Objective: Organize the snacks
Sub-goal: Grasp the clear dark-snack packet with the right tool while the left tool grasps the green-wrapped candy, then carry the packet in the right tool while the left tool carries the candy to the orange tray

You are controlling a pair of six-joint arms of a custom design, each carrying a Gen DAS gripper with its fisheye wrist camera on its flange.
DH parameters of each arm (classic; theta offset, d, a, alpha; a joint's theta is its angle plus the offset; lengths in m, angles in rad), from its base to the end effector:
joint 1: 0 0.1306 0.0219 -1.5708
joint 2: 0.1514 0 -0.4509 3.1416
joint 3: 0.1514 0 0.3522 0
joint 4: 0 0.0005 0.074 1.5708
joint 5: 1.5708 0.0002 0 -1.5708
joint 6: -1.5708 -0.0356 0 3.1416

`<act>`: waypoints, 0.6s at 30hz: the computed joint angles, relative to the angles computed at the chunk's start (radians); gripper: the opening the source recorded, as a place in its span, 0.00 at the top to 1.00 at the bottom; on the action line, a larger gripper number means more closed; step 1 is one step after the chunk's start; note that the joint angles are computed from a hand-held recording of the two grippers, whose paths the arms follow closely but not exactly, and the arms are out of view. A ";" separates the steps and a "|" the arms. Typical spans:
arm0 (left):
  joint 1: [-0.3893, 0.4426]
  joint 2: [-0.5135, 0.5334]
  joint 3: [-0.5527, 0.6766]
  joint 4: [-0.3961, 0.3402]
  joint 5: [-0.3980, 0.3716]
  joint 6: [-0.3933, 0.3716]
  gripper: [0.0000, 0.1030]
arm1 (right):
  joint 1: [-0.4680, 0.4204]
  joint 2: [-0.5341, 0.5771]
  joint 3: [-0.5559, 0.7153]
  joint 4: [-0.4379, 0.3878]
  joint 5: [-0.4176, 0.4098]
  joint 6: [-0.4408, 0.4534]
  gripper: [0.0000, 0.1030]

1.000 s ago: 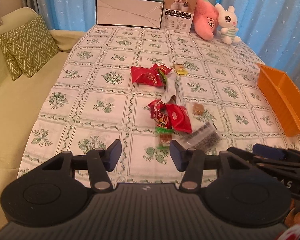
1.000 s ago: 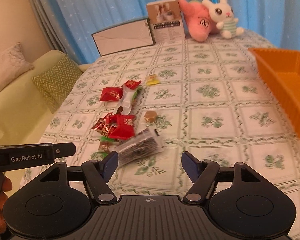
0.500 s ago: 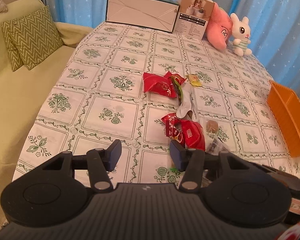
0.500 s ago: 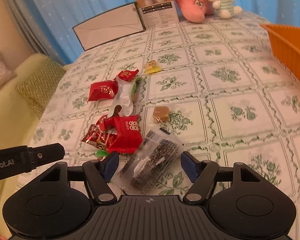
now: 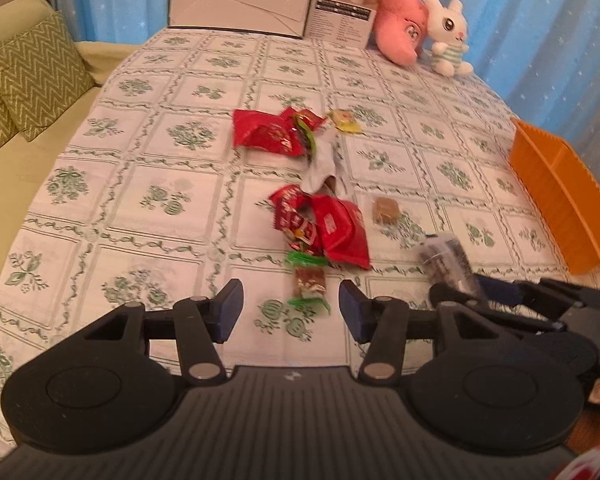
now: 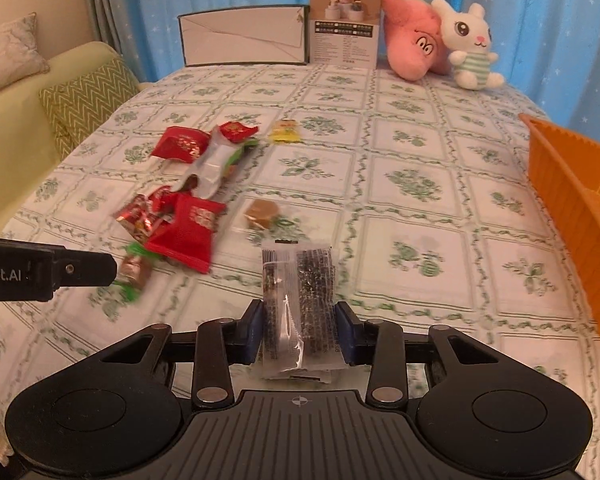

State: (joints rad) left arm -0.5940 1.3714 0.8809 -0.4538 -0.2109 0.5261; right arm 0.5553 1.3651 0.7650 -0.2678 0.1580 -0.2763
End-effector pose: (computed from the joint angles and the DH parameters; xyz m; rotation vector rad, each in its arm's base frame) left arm 0.3143 -0.2039 0.3268 -0.0008 2.4968 -0.2056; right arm 0.3079 0.1838 0.2985 -0.2682 2.4177 0.1840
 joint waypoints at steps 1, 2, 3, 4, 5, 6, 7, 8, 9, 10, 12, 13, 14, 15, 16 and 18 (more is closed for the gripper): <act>-0.008 0.008 0.000 0.005 -0.005 -0.007 0.52 | -0.011 -0.009 -0.009 0.001 -0.002 0.007 0.63; -0.015 0.017 -0.001 0.013 -0.016 -0.012 0.52 | -0.021 -0.017 -0.017 0.002 -0.007 0.011 0.63; -0.020 0.023 -0.003 0.023 -0.024 -0.014 0.53 | -0.035 -0.026 -0.025 0.004 -0.015 0.014 0.63; -0.023 0.030 -0.005 0.033 -0.029 -0.016 0.54 | -0.045 -0.034 -0.031 0.004 -0.022 0.014 0.63; -0.025 0.036 -0.007 0.044 -0.035 -0.017 0.57 | -0.055 -0.040 -0.037 0.006 -0.029 0.012 0.63; -0.028 0.041 -0.010 0.058 -0.042 -0.015 0.59 | -0.064 -0.048 -0.044 0.006 -0.035 0.009 0.63; -0.029 0.045 -0.013 0.075 -0.051 -0.016 0.60 | -0.070 -0.053 -0.048 0.005 -0.038 0.008 0.63; -0.032 0.051 -0.015 0.085 -0.058 -0.020 0.61 | -0.074 -0.057 -0.051 0.006 -0.038 0.008 0.63; -0.035 0.056 -0.013 0.089 -0.066 -0.025 0.61 | -0.078 -0.062 -0.056 0.009 -0.041 0.010 0.63; -0.039 0.062 -0.013 0.096 -0.078 -0.032 0.63 | -0.080 -0.065 -0.059 0.012 -0.044 0.011 0.63; -0.045 0.072 -0.013 0.106 -0.094 -0.047 0.67 | -0.081 -0.066 -0.061 0.016 -0.044 0.012 0.63; -0.047 0.077 -0.012 0.106 -0.098 -0.053 0.71 | -0.080 -0.065 -0.061 0.018 -0.044 0.010 0.63; -0.051 0.082 -0.010 0.104 -0.108 -0.058 0.74 | -0.080 -0.066 -0.062 0.019 -0.044 0.010 0.63; -0.054 0.085 -0.009 0.100 -0.119 -0.062 0.77 | -0.080 -0.067 -0.064 0.022 -0.045 0.010 0.63; -0.057 0.084 -0.010 0.100 -0.126 -0.065 0.82 | -0.081 -0.067 -0.065 0.023 -0.047 0.010 0.63; -0.061 0.081 -0.008 0.084 -0.128 -0.057 0.82 | -0.081 -0.068 -0.065 0.022 -0.045 0.004 0.63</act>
State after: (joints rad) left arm -0.6553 1.4520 0.8725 -0.3700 -0.3391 0.4689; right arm 0.4743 1.2975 0.7004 -0.2462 0.1129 -0.2721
